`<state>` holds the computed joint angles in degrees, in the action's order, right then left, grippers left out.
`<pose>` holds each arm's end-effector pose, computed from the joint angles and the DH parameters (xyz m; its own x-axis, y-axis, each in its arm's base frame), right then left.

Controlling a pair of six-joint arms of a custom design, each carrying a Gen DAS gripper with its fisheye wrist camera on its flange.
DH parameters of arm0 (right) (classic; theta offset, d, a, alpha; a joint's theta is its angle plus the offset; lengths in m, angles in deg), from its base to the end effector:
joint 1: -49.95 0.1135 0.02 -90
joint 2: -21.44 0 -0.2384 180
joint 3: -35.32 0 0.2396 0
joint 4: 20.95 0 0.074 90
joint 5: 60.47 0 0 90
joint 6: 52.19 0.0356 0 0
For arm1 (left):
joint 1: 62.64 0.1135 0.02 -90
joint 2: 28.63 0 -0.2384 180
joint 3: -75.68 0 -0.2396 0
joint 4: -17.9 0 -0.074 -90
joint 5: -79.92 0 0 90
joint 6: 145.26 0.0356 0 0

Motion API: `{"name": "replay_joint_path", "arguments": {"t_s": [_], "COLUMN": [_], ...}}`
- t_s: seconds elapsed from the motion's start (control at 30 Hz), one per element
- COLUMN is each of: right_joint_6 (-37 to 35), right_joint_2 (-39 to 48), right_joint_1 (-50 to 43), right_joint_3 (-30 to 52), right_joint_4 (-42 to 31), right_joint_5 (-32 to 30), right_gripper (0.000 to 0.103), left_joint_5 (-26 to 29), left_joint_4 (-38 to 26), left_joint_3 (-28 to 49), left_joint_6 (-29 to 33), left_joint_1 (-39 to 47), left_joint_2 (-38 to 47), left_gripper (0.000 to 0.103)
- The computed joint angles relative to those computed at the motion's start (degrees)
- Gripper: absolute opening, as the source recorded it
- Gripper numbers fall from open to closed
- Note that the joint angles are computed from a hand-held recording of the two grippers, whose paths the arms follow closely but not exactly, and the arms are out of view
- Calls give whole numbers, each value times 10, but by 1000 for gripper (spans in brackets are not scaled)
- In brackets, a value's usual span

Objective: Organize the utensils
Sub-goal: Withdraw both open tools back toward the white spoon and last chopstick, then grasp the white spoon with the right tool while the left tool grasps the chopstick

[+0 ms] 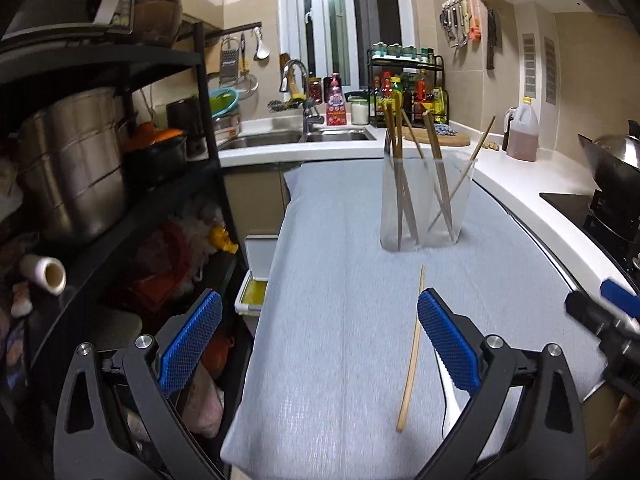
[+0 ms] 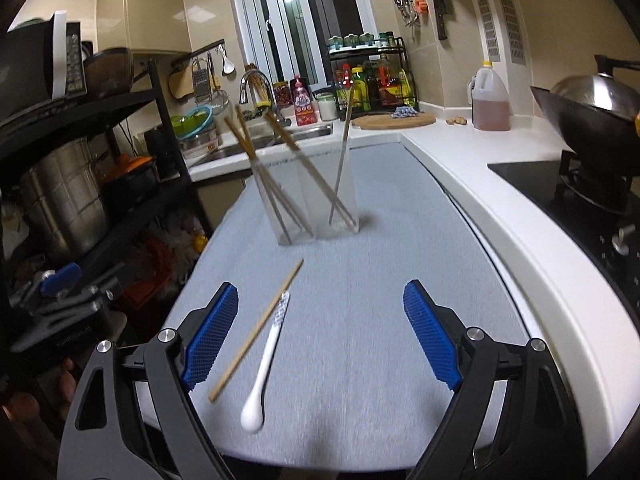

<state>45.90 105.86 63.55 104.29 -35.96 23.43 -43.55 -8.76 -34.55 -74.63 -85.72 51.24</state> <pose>0.3121 0.0794 0.2315 -0.5333 0.0150 -0.8458 -0.2503 0.9523 0.1746 0.2810 -0.0984 0.2441 -0.4930 -0.0906 -0.8653 -0.2576 0.9652 0.0457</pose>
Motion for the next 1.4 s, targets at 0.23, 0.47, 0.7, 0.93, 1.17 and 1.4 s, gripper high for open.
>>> {"name": "replay_joint_path", "arguments": {"t_s": [0.23,0.47,0.7,0.93,1.17,1.4], "right_joint_6": [-16,-35,-18,-77,-55,-88], "right_joint_2": [22,98,128,152,135,137], "right_joint_1": [49,71,82,99,21,-44], "right_joint_3": [-102,-123,-117,-137,-142,-132], "right_joint_4": [82,163,180,257,238,223], "right_joint_5": [29,11,-9,25,-22,-34], "right_gripper": [82,59,57,23,22,22], "left_joint_5": [-9,-10,0,3,53,65], "left_joint_4": [-13,-22,-14,-2,67,168], "left_joint_3": [-87,-122,-114,-101,-127,-125], "left_joint_6": [-52,-78,-83,-84,-80,-42], "left_joint_1": [-10,-10,-6,-17,-16,-49], "left_joint_2": [-53,-79,-64,-24,2,100], "left_gripper": [95,95,95,95,95,73]}}
